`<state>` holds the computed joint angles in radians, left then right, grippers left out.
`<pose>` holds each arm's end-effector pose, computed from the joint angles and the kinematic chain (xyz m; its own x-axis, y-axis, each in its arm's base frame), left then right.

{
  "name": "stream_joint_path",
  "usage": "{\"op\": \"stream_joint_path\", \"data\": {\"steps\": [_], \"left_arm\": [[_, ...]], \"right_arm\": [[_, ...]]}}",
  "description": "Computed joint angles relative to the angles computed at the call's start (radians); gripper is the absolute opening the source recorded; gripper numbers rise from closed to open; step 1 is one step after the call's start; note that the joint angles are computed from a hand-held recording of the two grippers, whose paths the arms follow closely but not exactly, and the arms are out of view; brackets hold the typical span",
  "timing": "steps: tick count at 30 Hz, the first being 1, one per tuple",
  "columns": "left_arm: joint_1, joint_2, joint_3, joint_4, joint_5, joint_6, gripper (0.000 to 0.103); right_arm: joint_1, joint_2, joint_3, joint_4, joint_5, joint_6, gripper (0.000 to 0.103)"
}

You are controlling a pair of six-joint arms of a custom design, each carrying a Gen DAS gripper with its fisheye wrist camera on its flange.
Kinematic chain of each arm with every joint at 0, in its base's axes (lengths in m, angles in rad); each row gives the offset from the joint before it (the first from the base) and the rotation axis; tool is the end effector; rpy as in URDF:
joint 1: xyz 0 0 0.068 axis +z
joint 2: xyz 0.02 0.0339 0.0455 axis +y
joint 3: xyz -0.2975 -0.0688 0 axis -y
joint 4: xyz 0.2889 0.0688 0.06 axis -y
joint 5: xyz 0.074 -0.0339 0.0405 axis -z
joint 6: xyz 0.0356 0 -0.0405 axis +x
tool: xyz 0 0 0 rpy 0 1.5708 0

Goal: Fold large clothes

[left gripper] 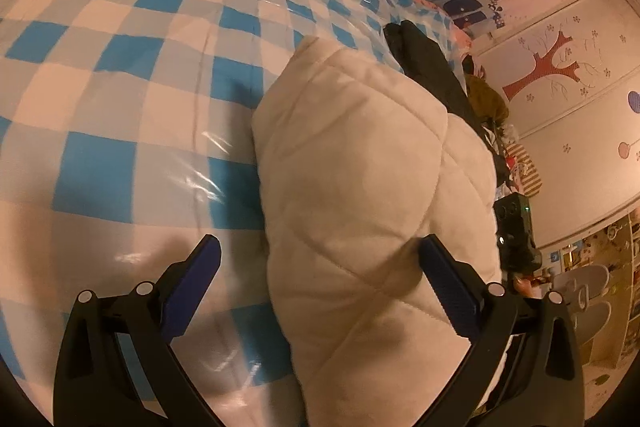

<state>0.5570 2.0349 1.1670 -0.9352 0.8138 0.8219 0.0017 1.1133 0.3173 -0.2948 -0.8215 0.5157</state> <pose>0.3218 0.1699 0.1021 -0.9323 0.0119 -0.3614 0.2611 0.7134 -0.6502 0.1789 0.0264 0.1288 -0.9389 0.3343 -0.0815 0.1423 0.5928 0.7927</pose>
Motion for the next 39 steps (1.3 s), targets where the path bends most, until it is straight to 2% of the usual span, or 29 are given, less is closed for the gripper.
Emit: {"op": "stream_joint_path", "data": {"steps": [1, 3, 6, 8, 12, 15, 16, 19, 21, 24, 26, 28, 32, 34, 36, 39], "left_arm": [[-0.001, 0.025, 0.021, -0.026, 0.001, 0.003, 0.096], [-0.006, 0.050, 0.034, -0.053, 0.016, 0.002, 0.096], [-0.030, 0.096, 0.059, -0.169, 0.046, 0.080, 0.096], [-0.036, 0.061, 0.018, -0.141, 0.047, 0.087, 0.096], [-0.046, 0.113, 0.058, -0.202, 0.065, 0.110, 0.096], [-0.090, 0.103, 0.031, -0.132, 0.054, 0.072, 0.096], [-0.098, 0.074, 0.004, -0.091, 0.050, 0.058, 0.083], [-0.098, -0.042, -0.087, -0.003, 0.022, 0.030, 0.062], [-0.096, -0.153, -0.169, 0.053, 0.000, 0.031, 0.055], [-0.072, -0.257, -0.205, 0.023, 0.012, 0.074, 0.052], [-0.032, -0.326, -0.192, -0.059, 0.033, 0.148, 0.052], [0.026, -0.335, -0.125, -0.185, 0.047, 0.236, 0.052], [0.152, -0.317, 0.022, -0.364, 0.023, 0.352, 0.053], [0.222, -0.263, 0.091, -0.393, -0.001, 0.387, 0.055], [0.257, -0.194, 0.141, -0.361, -0.040, 0.349, 0.056], [0.257, -0.090, 0.151, -0.230, -0.132, 0.264, 0.062]], "right_arm": [[0.031, 0.021, -0.005, 0.034, -0.031, 0.023, 0.098], [0.057, 0.019, -0.005, 0.056, -0.013, 0.053, 0.098], [0.034, 0.066, -0.010, 0.103, -0.054, 0.050, 0.098], [0.018, 0.042, -0.019, 0.090, -0.073, 0.038, 0.098], [-0.034, 0.027, -0.062, 0.157, -0.160, 0.058, 0.098], [0.008, 0.043, -0.056, 0.186, -0.107, 0.081, 0.098], [0.026, 0.023, -0.055, 0.187, -0.086, 0.094, 0.098], [0.087, -0.100, -0.067, 0.160, -0.019, 0.111, 0.097], [0.119, -0.196, -0.075, 0.134, 0.006, 0.144, 0.096], [0.166, -0.326, -0.059, 0.085, 0.024, 0.199, 0.093], [0.212, -0.371, -0.020, 0.040, 0.049, 0.215, 0.093], [0.278, -0.380, 0.041, 0.022, 0.075, 0.241, 0.093], [0.426, -0.237, 0.159, 0.111, 0.143, 0.288, 0.094], [0.503, -0.061, 0.213, 0.238, 0.162, 0.324, 0.094], [0.548, 0.111, 0.254, 0.334, 0.160, 0.341, 0.094], [0.563, 0.387, 0.318, 0.361, 0.133, 0.297, 0.094]]}}
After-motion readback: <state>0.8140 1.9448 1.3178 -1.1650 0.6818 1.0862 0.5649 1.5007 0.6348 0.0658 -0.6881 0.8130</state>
